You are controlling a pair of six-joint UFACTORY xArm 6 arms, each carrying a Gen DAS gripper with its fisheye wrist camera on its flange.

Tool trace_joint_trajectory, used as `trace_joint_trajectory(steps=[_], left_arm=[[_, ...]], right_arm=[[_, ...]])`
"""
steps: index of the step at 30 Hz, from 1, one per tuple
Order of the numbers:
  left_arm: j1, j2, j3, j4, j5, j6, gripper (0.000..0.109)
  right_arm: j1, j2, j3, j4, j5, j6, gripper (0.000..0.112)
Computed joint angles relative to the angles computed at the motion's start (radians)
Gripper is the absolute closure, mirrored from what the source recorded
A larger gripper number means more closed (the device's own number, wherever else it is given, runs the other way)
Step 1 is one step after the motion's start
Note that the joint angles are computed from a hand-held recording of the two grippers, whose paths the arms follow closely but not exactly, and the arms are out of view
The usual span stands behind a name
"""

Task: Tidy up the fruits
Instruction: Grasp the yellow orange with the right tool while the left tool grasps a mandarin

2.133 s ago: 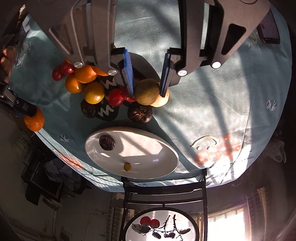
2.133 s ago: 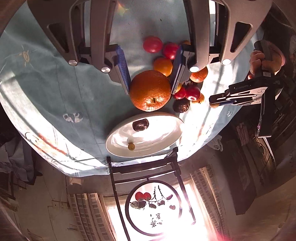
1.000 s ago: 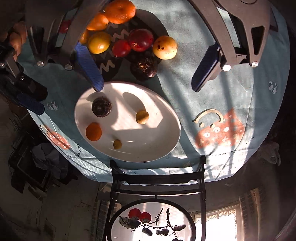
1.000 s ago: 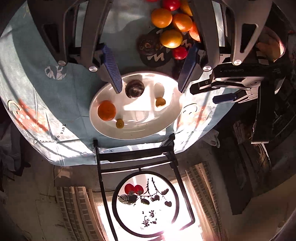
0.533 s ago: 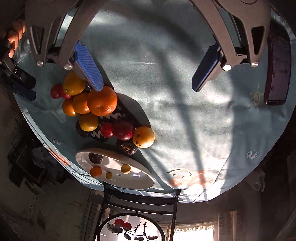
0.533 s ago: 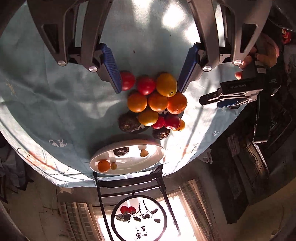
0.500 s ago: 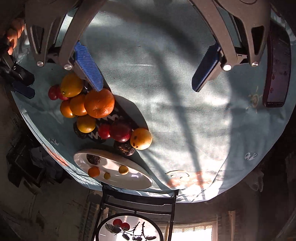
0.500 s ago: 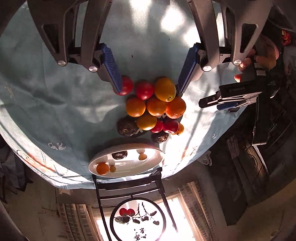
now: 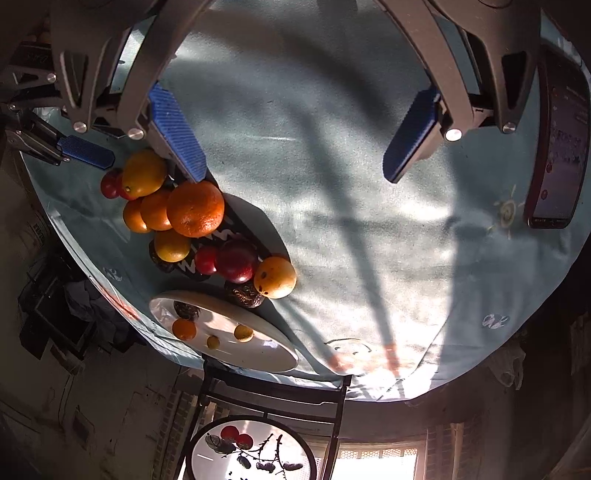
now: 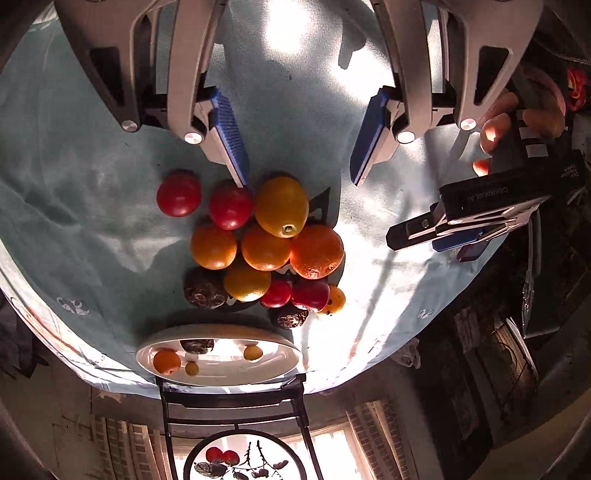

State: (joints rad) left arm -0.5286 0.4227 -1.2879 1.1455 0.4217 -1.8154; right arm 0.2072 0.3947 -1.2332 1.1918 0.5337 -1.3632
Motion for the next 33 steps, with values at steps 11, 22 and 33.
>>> trace_joint_trajectory(steps=[11, 22, 33], left_arm=[[0.021, -0.003, 0.013, 0.062, -0.064, -0.069, 0.010], [0.040, -0.003, 0.022, 0.111, -0.113, -0.134, 0.010], [0.024, 0.056, -0.056, -0.019, -0.148, 0.148, 0.017]], right_arm=[[0.043, 0.065, -0.071, -0.109, -0.065, 0.168, 0.061], [0.065, 0.090, -0.090, -0.162, -0.127, 0.203, 0.074], [-0.066, -0.046, 0.016, 0.074, 0.059, 0.013, 0.074]])
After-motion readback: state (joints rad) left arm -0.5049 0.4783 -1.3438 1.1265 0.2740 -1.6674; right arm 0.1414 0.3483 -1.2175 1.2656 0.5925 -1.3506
